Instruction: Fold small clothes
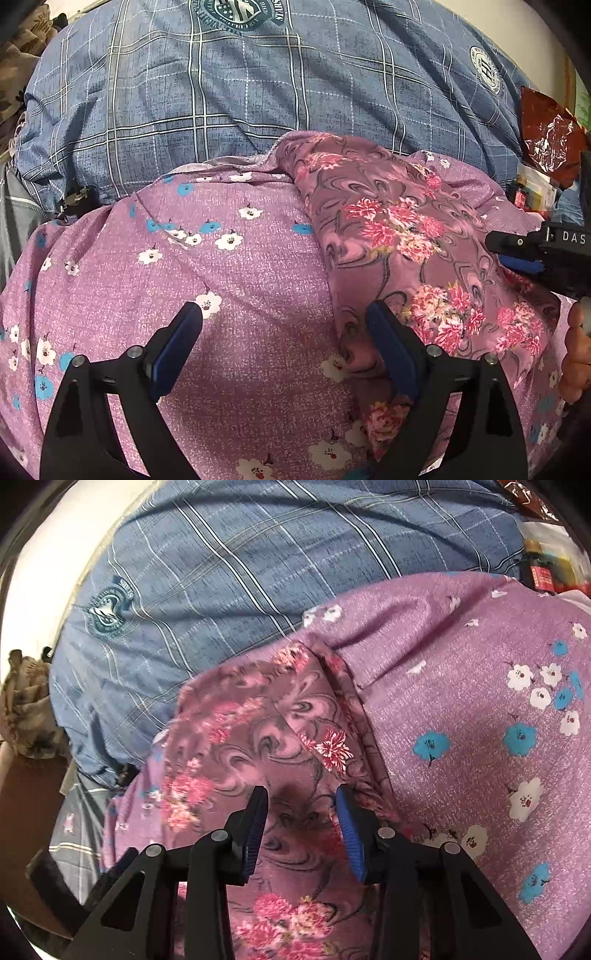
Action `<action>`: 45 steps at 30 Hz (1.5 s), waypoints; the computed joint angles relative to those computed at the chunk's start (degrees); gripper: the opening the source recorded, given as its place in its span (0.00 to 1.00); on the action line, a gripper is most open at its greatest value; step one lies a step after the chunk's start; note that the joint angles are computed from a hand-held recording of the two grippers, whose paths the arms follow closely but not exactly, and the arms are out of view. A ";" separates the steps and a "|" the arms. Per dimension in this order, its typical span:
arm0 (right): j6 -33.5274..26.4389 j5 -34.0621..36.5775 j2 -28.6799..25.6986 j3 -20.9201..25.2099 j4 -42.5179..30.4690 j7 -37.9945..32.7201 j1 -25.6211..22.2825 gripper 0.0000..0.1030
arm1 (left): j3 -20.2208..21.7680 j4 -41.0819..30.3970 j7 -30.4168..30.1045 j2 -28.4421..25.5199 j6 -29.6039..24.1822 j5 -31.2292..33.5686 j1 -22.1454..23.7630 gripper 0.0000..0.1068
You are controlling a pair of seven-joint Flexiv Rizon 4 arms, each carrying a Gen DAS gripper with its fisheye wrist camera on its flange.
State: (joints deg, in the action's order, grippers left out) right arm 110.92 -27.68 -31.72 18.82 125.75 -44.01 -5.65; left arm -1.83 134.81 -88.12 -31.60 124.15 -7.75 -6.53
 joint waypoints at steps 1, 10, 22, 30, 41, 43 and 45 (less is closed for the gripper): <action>-0.06 0.23 0.17 -0.17 0.03 0.13 0.24 0.39 | 0.00 -0.01 -0.02 0.04 -0.15 -0.02 0.01 0.86; 10.55 7.28 2.56 -6.76 3.04 -2.44 7.00 0.41 | -5.67 -0.21 -6.57 2.19 -3.18 6.38 8.20 0.85; 1.98 -8.95 -4.00 -0.82 -4.80 8.39 -0.85 0.38 | -16.91 -10.45 -4.11 -1.00 -21.22 13.91 16.02 0.86; 1.25 -8.26 -5.52 2.15 -8.32 7.34 -3.48 0.41 | -18.62 -8.57 -0.70 -0.27 -21.21 8.19 17.14 0.89; -3.66 -8.01 -7.83 10.88 -10.27 4.44 -10.93 0.43 | -26.14 -6.62 0.05 0.04 -21.98 7.48 24.12 0.89; -1.18 -6.69 -6.08 8.88 -8.63 3.71 -9.87 0.44 | -26.18 -6.15 0.16 0.57 -21.34 7.78 24.16 0.89; 0.39 -6.92 -5.27 7.91 -7.69 3.82 -9.79 0.46 | -24.22 -6.03 0.22 1.19 -20.37 7.98 22.31 0.89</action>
State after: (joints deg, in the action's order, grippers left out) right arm 111.31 -34.59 -36.99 26.73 118.06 -40.20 -15.44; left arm -26.05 128.78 -87.90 -30.41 103.78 0.23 15.78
